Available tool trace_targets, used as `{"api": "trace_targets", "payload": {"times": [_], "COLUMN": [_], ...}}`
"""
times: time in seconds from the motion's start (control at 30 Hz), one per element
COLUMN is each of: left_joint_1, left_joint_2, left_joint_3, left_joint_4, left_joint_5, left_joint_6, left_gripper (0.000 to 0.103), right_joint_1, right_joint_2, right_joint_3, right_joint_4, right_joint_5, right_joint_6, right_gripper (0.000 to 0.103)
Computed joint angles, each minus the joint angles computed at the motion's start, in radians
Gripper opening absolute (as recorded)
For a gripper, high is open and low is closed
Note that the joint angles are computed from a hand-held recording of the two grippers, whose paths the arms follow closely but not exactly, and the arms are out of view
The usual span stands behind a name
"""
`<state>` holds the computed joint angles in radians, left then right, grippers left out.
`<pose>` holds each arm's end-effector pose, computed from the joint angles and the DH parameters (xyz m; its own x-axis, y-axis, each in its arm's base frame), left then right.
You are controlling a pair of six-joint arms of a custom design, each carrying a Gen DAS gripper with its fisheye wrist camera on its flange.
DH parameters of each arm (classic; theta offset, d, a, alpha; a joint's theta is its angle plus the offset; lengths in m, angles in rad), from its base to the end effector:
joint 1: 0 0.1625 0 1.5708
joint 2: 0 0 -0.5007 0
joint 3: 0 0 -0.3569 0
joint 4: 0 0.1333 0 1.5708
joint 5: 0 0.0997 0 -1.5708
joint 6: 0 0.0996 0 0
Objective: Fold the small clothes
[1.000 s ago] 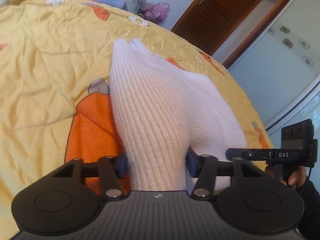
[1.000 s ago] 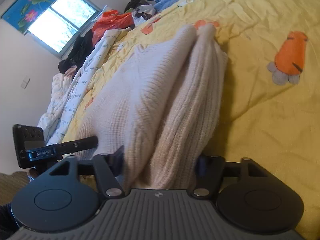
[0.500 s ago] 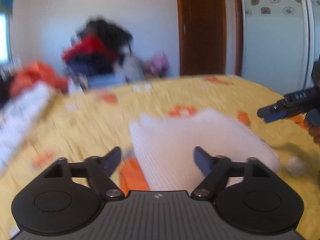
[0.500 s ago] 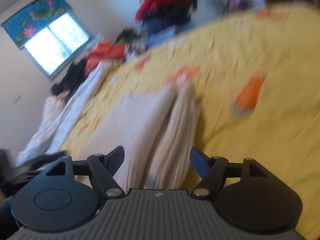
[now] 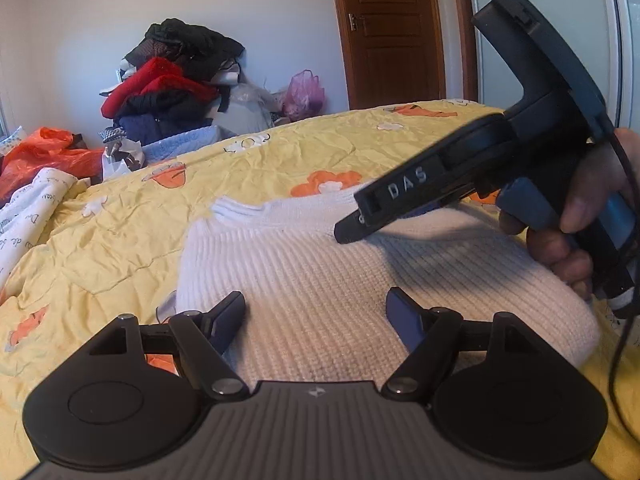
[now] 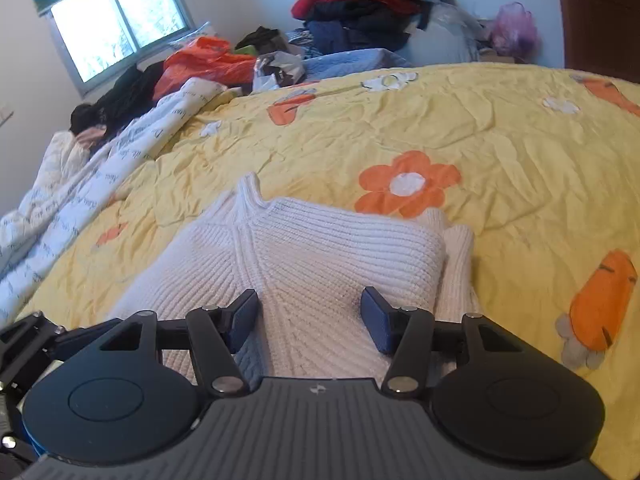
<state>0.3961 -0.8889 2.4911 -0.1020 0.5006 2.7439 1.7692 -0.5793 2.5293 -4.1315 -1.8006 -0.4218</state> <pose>-0.1070 -0.2840 0.1398 -0.5798 0.2372 -0.7795 0.7546 0.5171 -0.4040 0.1921 -0.3941 0.0828 -0.8283 -0.3871 0.4050 -0.5487 0.7066 -0.4468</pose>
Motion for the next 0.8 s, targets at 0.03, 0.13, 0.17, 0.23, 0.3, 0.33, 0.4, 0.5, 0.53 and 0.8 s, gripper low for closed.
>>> {"api": "trace_targets", "payload": {"times": [0.03,0.13,0.17,0.23,0.3,0.33,0.4,0.5,0.53,0.8], "left_joint_1": [0.006,0.014,0.014,0.014,0.013,0.014,0.013,0.017,0.021,-0.060], "left_joint_2": [-0.003,-0.008,-0.009,-0.006,0.001,0.001,-0.001,-0.005,-0.007,-0.011], "left_joint_3": [-0.004,-0.011,-0.009,-0.006,-0.009,-0.010,-0.010,-0.008,-0.011,0.020], "left_joint_4": [-0.001,0.002,-0.001,-0.016,-0.018,-0.016,-0.014,-0.027,-0.032,0.051], "left_joint_5": [0.001,0.004,0.003,-0.001,-0.008,-0.008,-0.005,-0.004,-0.004,-0.029], "left_joint_6": [0.007,0.009,0.006,0.012,0.012,0.012,0.010,0.025,0.033,-0.089], "left_gripper": [0.077,0.077,0.077,0.077,0.078,0.077,0.078,0.077,0.077,0.076], "right_joint_1": [0.018,0.053,0.070,0.098,0.101,0.106,0.115,0.068,0.035,0.041], "right_joint_2": [0.010,0.000,0.000,0.002,-0.002,-0.009,-0.010,0.028,0.043,0.052], "right_joint_3": [-0.005,-0.011,-0.010,0.004,0.014,0.006,-0.034,-0.069,-0.054,-0.041], "right_joint_4": [-0.006,-0.008,-0.026,-0.064,-0.075,-0.048,0.013,0.028,-0.021,-0.070], "right_joint_5": [-0.030,-0.079,-0.105,-0.115,-0.052,-0.044,-0.085,-0.115,-0.062,-0.069], "right_joint_6": [-0.023,0.007,0.039,0.076,0.062,0.058,0.068,0.040,0.004,0.004], "right_gripper": [0.058,0.058,0.057,0.057,0.059,0.061,0.063,0.065,0.065,0.065]}}
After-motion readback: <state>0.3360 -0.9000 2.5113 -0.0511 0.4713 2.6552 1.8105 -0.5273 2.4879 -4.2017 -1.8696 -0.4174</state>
